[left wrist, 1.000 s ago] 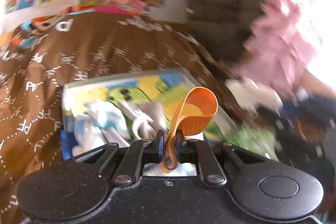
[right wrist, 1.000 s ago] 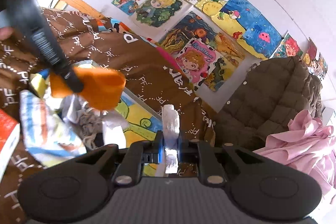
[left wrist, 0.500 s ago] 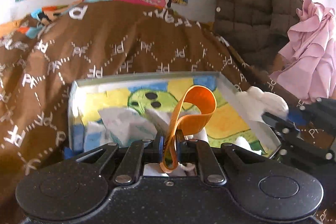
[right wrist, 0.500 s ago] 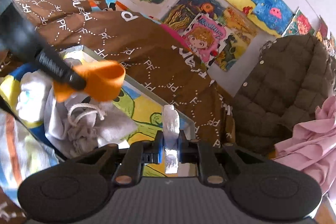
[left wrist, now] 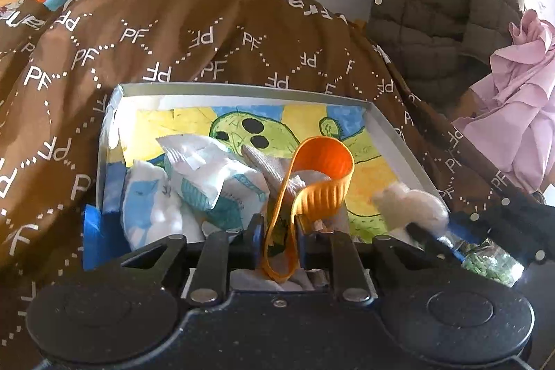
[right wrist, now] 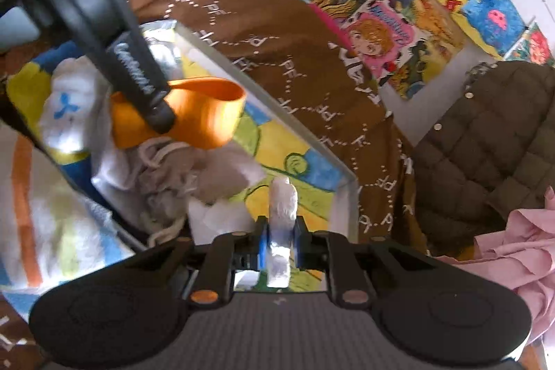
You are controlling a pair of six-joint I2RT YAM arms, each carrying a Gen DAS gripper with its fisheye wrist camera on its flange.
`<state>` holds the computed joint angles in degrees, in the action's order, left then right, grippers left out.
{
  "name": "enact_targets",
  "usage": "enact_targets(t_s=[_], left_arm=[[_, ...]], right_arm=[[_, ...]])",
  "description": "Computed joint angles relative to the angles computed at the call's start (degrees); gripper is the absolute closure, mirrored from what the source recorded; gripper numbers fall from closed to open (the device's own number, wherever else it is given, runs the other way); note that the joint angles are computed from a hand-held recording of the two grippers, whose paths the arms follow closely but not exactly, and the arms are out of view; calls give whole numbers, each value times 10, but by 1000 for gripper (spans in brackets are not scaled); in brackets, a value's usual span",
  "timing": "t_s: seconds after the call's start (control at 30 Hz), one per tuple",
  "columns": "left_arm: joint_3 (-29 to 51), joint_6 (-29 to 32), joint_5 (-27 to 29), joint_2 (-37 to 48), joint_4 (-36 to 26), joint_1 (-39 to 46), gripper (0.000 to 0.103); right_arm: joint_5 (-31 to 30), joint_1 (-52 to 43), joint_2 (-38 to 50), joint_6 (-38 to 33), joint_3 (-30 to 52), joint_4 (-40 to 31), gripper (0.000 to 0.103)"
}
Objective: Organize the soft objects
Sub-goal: 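Lower the items into the tray and open both tools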
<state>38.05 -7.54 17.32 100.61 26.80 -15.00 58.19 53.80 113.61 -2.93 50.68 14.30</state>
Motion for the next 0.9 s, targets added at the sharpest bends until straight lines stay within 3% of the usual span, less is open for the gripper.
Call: enact_targets(t_s=[0.13,0.2,0.37,0.5,0.77,0.9], left_arm=[[1,0,-1,-8,-12,-2,75],[-2,-1,-3,-16,-15,-3,71],[-21,-4,-11,-52,-19,-8,49],[-42,-3,-41,-94,-23,-18,40],[-120,-19,-119,-278,-58,-50,19],[-145,-13,-147,-382,-119,-66,13]], right_arm=[[-5,6,3,0,4,-6,66],[-8,8,1,8,3,-12,63],[-9,11,-26,44,-9,-37,50],[1,21,-74,91,-28,-63,40],[44,78,-204,210,-51,-166,20],[86,124,-269,299,-51,-248,11]])
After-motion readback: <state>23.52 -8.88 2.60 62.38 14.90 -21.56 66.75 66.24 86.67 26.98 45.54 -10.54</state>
